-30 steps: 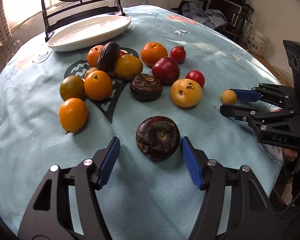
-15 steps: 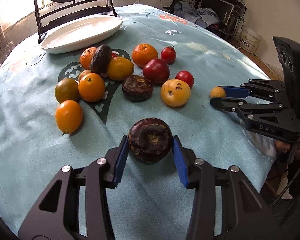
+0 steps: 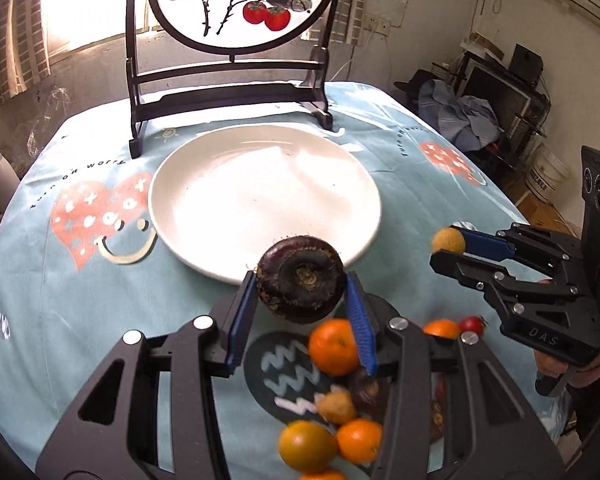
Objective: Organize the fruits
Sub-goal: 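Carry both fruits to the white plate and open both tools to release them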
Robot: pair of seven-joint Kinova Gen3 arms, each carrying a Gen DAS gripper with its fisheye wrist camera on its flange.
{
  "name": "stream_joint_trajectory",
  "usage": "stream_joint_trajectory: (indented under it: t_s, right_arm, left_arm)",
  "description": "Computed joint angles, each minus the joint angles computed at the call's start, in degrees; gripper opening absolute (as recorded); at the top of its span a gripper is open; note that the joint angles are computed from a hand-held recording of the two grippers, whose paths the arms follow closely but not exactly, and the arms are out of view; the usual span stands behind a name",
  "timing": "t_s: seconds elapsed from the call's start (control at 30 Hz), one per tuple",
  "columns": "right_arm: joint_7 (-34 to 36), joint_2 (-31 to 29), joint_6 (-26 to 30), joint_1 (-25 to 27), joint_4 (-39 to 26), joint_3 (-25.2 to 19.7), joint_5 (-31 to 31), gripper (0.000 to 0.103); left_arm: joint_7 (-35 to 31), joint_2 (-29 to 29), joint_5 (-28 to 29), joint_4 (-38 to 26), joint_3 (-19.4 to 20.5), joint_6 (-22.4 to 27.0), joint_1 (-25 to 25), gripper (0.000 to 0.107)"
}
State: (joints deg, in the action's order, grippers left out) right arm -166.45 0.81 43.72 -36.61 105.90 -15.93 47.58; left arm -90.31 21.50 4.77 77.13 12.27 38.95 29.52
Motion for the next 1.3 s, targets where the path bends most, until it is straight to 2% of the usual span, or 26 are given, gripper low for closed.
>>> stream_joint_trajectory:
  t_s: [0.07,0.13,0.17,0.23,0.33,0.37,0.43,0.5,0.53,0.6,0.73,0.8,0.87,1.0,1.03,1.1,1.17,1.23,1.3]
  right_arm:
    - [4.66,3.68,-1.7,3.93,-3.35,-0.81,-1.99,0.028]
    - [9.32,7.51,0.33,8.17,-7.4,-3.96,-3.97,0.028]
    - [11.65,8.89,0.88,8.88,-9.08,-4.08,-5.32,0.028]
    - [16.31,10.56,0.45,7.38,-11.03,-1.21,-7.94,0.028]
    - [21.68,12.76,1.86,1.75,-13.78,6.35,-12.03,0.028]
    - [22.9,13.31,2.04,1.14,-14.38,7.53,-13.49,0.028]
    - [25.34,14.24,1.82,1.25,-15.22,8.38,-15.98,0.028]
    - [25.61,14.76,2.03,1.76,-15.36,7.65,-15.88,0.03]
    - [24.62,14.94,2.53,3.19,-15.47,5.69,-14.78,0.034]
    - [22.23,14.43,2.58,7.47,-14.87,0.38,-12.96,0.034]
    - [14.15,9.7,1.15,15.37,-9.85,-10.24,-8.49,0.035]
    - [9.49,6.34,0.32,19.17,-6.25,-15.55,-6.21,0.043]
    - [4.83,2.68,0.17,21.01,-2.51,-18.9,-5.06,0.053]
    - [-4.5,-3.57,1.19,27.02,3.92,-29.51,-4.66,0.055]
    - [-6.83,-4.73,2.73,27.79,4.88,-32.17,-4.66,0.059]
    - [-11.49,-6.87,4.85,29.48,6.87,-37.48,-4.43,0.059]
    - [-16.15,-9.18,5.22,32.1,8.64,-42.78,-5.16,0.059]
    - [-20.81,-10.94,5.78,32.05,9.76,-46.06,-4.99,0.059]
    - [-25.47,-10.1,9.38,29.13,9.53,-48.8,-2.48,0.059]
  left_arm:
    - [2.14,4.03,-1.38,-5.31,-1.28,2.43,0.72,0.045]
    - [3.48,7.61,-1.68,-10.48,-2.16,6.08,0.91,0.045]
    - [3.68,8.93,-1.97,-12.29,-2.4,7.17,0.99,0.045]
    - [3.96,10.31,-2.55,-13.64,-2.96,7.4,1.13,0.045]
    - [3.12,12.47,-2.13,-16.22,-2.53,9.56,0.61,0.045]
    - [3.19,13.14,-2.32,-17.1,-2.75,10.43,0.91,0.045]
    - [2.96,13.93,-2.51,-17.69,-2.99,10.91,1.18,0.045]
    - [3.61,14.28,-3.24,-18.05,-3.76,11.21,1.96,0.046]
    - [4.19,13.97,-3.75,-17.51,-4.26,10.55,2.45,0.049]
    - [5.55,12.2,-5.28,-14.98,-5.37,7.8,3.49,0.066]
    - [6.53,6.48,-6.55,-7.84,-4.51,2.92,2.93,0.075]
    - [7.07,2.74,-6.5,-2.53,-4.3,-0.24,2.67,0.086]
    - [7.92,-0.9,-6.98,2.78,-4.03,-2.52,2.49,0.091]
    - [9.09,-7.78,-7.31,13.4,-3.49,-6.02,2.4,0.098]
    - [9.81,-9.29,-7.56,16.05,-2.56,-7.29,1.71,0.098]
    - [11.78,-11.92,-8.6,20.85,0.15,-9.67,-0.34,0.099]
    - [15.67,-14.06,-11.48,25.53,-0.94,-13.13,1.57,0.099]
    - [20.14,-14.97,-16.14,28.01,-4.01,-13.79,5.72,0.099]
    - [22.97,-15.46,-19.87,29.44,-3.19,-13.61,6.23,0.099]
